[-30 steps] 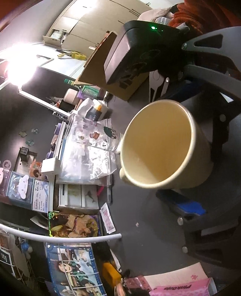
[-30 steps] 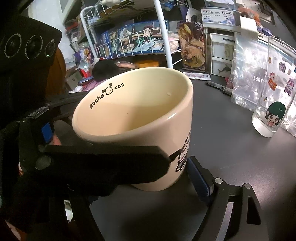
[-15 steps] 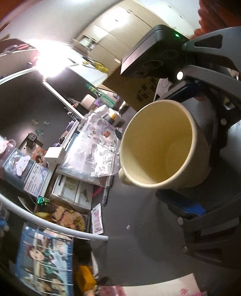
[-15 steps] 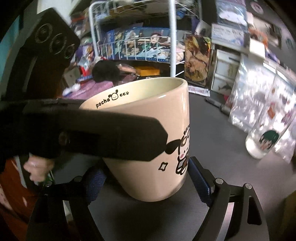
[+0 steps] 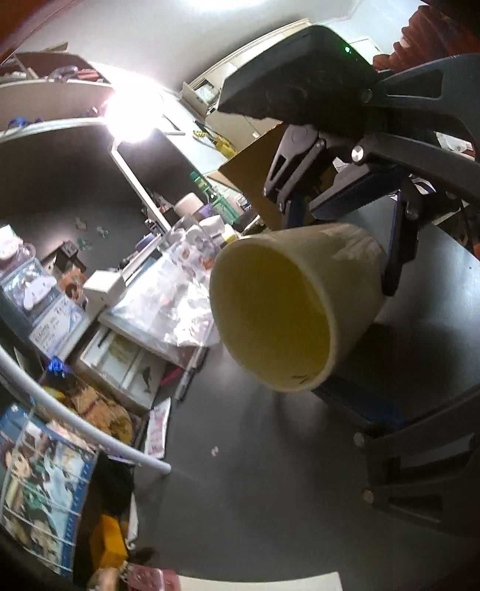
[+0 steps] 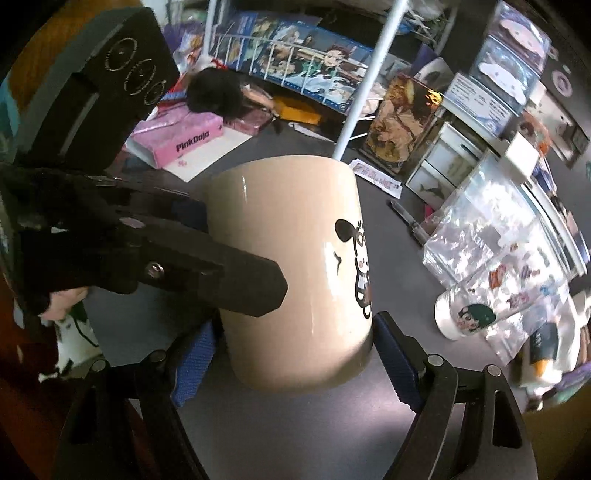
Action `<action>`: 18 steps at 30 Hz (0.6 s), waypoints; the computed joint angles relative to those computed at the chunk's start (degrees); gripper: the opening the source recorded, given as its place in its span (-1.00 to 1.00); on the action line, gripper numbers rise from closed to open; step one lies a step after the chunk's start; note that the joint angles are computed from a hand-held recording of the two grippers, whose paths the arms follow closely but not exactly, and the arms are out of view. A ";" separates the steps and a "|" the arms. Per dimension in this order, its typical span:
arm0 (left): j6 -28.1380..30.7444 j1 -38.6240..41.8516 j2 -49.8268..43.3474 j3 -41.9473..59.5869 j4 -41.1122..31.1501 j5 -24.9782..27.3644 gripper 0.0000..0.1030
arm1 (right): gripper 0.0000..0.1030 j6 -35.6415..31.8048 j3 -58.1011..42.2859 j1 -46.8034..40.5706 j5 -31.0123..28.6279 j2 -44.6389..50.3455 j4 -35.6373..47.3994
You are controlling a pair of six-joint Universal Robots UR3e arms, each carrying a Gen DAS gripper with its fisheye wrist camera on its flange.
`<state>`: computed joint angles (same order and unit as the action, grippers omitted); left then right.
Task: Flip cup upside down
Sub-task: 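Lift the mug with the right tool and rotate it rim-down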
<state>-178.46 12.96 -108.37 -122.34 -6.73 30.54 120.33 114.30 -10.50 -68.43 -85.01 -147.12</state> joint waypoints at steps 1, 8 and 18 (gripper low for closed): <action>-0.07 0.12 -0.16 -0.25 0.51 0.44 0.63 | 0.55 0.11 0.01 0.36 -0.29 0.23 -0.64; 2.21 2.60 2.80 -3.42 -1.62 1.90 0.65 | 0.55 -0.33 1.97 2.30 -2.06 0.91 -6.72; 11.41 8.99 21.77 -12.18 -10.83 12.43 0.70 | 0.56 -5.33 9.86 3.87 -3.67 0.38 -20.31</action>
